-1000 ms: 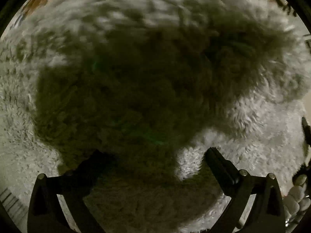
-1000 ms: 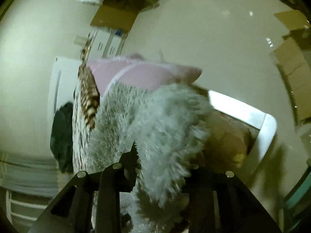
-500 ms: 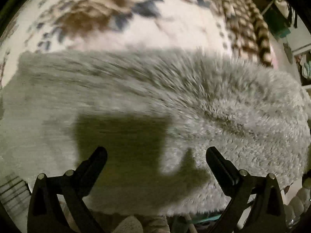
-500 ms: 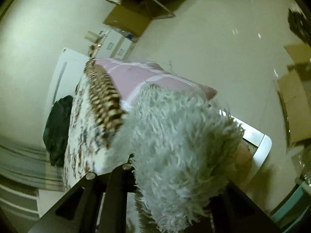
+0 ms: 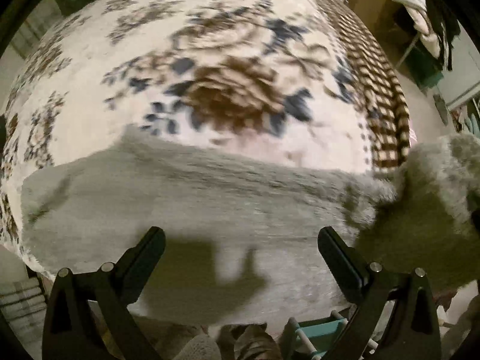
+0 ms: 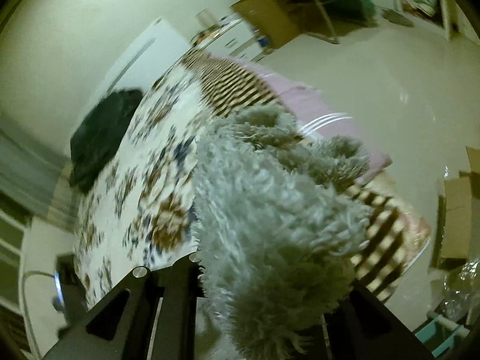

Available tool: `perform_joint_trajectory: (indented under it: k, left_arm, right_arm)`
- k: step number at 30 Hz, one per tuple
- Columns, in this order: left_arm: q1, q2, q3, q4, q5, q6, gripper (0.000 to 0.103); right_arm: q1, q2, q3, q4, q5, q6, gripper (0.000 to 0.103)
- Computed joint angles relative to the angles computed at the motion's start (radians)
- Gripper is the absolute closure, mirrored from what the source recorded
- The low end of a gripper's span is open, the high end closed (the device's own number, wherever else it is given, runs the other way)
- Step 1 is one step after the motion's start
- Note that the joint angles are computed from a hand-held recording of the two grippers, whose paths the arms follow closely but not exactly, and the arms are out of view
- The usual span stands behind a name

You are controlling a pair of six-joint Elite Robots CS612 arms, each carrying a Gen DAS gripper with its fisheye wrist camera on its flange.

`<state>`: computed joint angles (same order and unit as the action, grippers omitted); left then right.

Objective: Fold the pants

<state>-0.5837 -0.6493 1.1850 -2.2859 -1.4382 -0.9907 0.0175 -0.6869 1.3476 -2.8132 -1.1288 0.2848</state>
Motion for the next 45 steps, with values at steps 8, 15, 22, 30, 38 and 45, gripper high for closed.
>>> perform_joint_trajectory:
  k: [8, 15, 22, 30, 38, 45]
  left_arm:
    - [0.048, -0.145, 0.272, -0.071, -0.002, -0.116, 0.000]
    - [0.097, -0.220, 0.455, -0.071, -0.031, -0.206, 0.000]
    - [0.125, -0.223, 0.492, -0.161, -0.050, -0.188, 0.000]
    - [0.126, -0.172, 0.398, -0.294, -0.083, -0.047, 0.000]
    - [0.115, -0.059, 0.221, -0.151, -0.223, 0.119, 0.001]
    - [0.105, -0.030, 0.246, -0.186, -0.317, 0.117, 0.097]
  right_arm:
    - [0.152, 0.028, -0.037, 0.106, -0.036, -0.165, 0.087]
    - [0.294, 0.086, -0.065, 0.225, -0.130, -0.411, 0.087]
    - [0.352, 0.095, -0.067, 0.367, -0.216, -0.618, 0.033]
    - [0.267, 0.026, -0.033, 0.488, -0.032, -0.500, 0.024]
    - [0.188, 0.010, -0.021, 0.440, -0.095, -0.223, 0.024]
    - [0.174, 0.034, -0.048, 0.471, -0.148, -0.169, 0.024]
